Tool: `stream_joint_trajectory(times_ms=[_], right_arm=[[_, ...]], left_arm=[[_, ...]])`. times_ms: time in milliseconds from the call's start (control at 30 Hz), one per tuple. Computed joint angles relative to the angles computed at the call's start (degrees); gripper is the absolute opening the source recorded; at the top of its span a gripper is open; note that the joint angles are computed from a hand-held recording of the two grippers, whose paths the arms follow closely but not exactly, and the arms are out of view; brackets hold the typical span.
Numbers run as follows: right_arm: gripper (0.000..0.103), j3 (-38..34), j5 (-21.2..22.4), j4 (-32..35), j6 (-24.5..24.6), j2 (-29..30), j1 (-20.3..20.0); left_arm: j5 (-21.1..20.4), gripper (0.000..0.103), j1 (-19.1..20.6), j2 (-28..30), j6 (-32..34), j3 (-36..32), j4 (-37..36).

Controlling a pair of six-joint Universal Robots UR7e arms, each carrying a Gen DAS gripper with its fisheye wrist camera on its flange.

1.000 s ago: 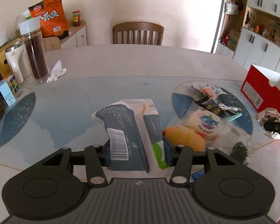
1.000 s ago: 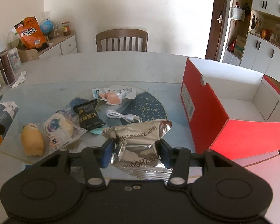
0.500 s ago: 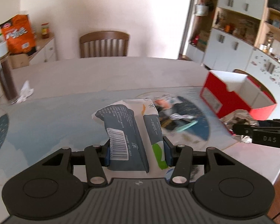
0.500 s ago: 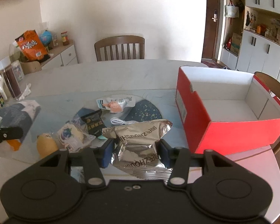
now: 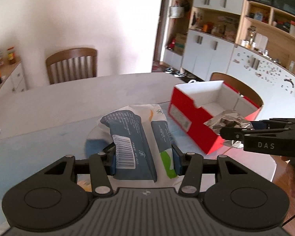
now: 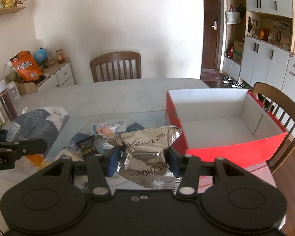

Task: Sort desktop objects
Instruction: 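Carry the wipe pack and foil bag with both tools over the red shoebox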

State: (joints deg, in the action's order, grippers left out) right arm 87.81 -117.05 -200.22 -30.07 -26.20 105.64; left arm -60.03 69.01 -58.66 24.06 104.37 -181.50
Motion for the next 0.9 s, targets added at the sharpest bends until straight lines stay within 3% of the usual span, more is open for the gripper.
stream_joint_trajectory(times_ms=[333,900], right_arm=[[0.05,0.16,2.12,1.4,-0.96,-3.27,-2.52],[0.05,-6.3,6.32,9.45,-7.01,-6.49,-7.78]], left_arm=[[-1.64,0.05,-2.6,6.15,0.29,-6.85,2.44],[-0.09,0.05,-5.56,17.67,-1.14,-20.18,8.23]])
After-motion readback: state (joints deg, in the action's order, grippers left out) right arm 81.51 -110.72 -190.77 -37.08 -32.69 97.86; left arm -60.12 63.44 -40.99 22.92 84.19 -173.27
